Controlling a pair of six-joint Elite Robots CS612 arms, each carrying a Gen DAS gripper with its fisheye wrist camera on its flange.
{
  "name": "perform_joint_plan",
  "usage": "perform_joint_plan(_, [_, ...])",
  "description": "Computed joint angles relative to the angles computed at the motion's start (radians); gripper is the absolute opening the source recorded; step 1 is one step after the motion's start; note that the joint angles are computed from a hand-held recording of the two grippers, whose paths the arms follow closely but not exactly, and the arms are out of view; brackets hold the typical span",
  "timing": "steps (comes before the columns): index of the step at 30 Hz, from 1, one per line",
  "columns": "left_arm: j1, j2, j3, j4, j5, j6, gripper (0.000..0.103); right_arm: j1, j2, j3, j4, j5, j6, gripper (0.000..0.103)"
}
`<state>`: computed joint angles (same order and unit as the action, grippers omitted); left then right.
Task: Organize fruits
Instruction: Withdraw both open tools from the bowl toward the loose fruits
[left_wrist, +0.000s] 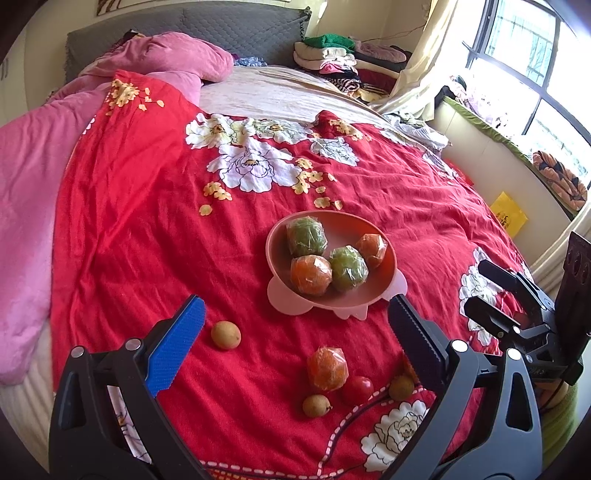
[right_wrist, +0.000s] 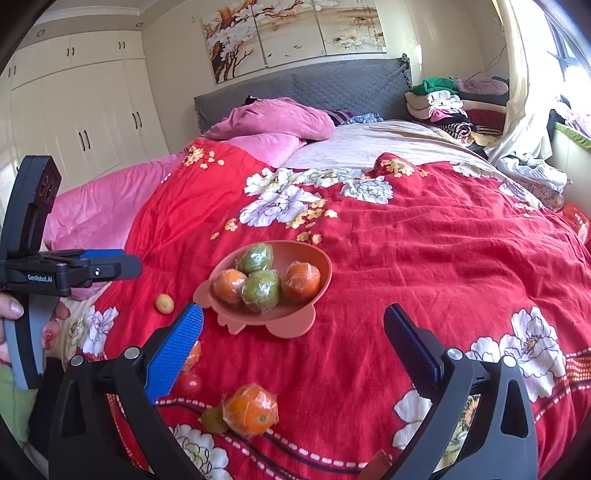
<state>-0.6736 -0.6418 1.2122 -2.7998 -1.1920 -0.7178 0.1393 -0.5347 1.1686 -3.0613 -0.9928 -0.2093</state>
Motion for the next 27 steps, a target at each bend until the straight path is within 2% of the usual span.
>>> perform_joint_plan(13, [-0.012, -0.016, 0.041, -0.009, 0.006, -0.010, 0.093, 0.002, -0.032, 0.058, 0.001, -0.027, -0.045, 0.098])
perform_joint_plan(27, [-0.027, -0.020, 0.058, 0.008, -0.012, -0.004, 0.093, 0.004, -0.055, 0.102, 0.020, -0.023, -0.091, 0.098])
